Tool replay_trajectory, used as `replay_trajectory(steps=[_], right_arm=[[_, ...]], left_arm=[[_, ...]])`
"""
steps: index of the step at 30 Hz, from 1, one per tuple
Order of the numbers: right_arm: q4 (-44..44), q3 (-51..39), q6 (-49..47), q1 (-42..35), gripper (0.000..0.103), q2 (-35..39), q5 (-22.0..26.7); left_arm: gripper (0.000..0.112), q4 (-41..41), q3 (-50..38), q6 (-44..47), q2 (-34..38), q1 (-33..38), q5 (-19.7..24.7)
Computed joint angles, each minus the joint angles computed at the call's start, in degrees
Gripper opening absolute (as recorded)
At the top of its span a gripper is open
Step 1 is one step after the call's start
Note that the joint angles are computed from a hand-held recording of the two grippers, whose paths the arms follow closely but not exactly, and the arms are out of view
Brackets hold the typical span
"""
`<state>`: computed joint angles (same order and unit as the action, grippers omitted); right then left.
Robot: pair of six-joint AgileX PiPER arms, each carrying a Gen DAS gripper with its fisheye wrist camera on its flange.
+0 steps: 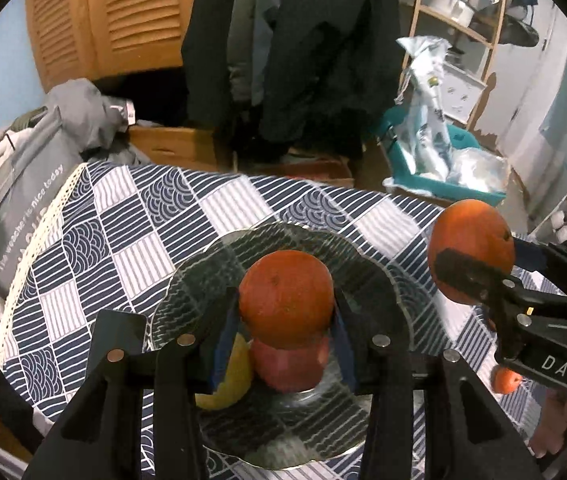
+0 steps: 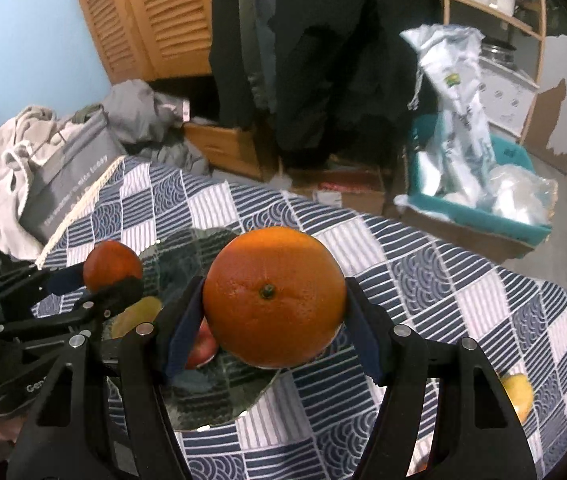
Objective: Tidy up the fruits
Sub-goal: 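Lower the small orange into the bowl and open left gripper while right gripper releases the large orange there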
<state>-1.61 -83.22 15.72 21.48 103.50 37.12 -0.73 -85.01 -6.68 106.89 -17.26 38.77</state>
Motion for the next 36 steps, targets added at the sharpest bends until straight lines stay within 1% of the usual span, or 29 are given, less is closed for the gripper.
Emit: replay_trajectory(steps=[7,13,19,22,24,32,34,36], right_arm=[[1.77,-1.72,-1.53,0.71,0.068,5.38,0.62],[2.72,-2.49,-2.86,1.03,0.068,8.11,1.1],[3.21,-3.36,-3.39,1.2,0.068,9.83,1.74],[3.84,-3.5,-4.08,1.04,0.068,10.52,1.82],[4.05,-3.63,-4.26,1.0,0.068,10.87,1.94],[5.16,-4.09,-4.98,0.7,0.069,11.52,2.05],[5.77,-4.12,-5.27,0.6,0.069,11.64,2.06],[7.08,-4.81,-5.87,0.37,0.07,12.0,2.7]], left_arm=[[0.045,1.02,0.34,-0.09,2.95,1.26,0.16],[0.045,-0.18,0.3,0.57,4.86,2.38,0.7],[0.045,-1.16,-0.02,1.32,6.41,3.11,0.77],[0.045,-2.12,-0.49,2.01,7.48,3.6,1.54],[0.045,-2.99,-0.02,2.3,7.34,3.98,1.01],[0.046,-2.75,-0.68,1.92,7.93,4.26,1.8],[0.049,-2.38,-0.81,1.55,7.99,4.14,1.84],[0.06,-0.83,-1.01,0.47,8.09,3.77,1.86]])
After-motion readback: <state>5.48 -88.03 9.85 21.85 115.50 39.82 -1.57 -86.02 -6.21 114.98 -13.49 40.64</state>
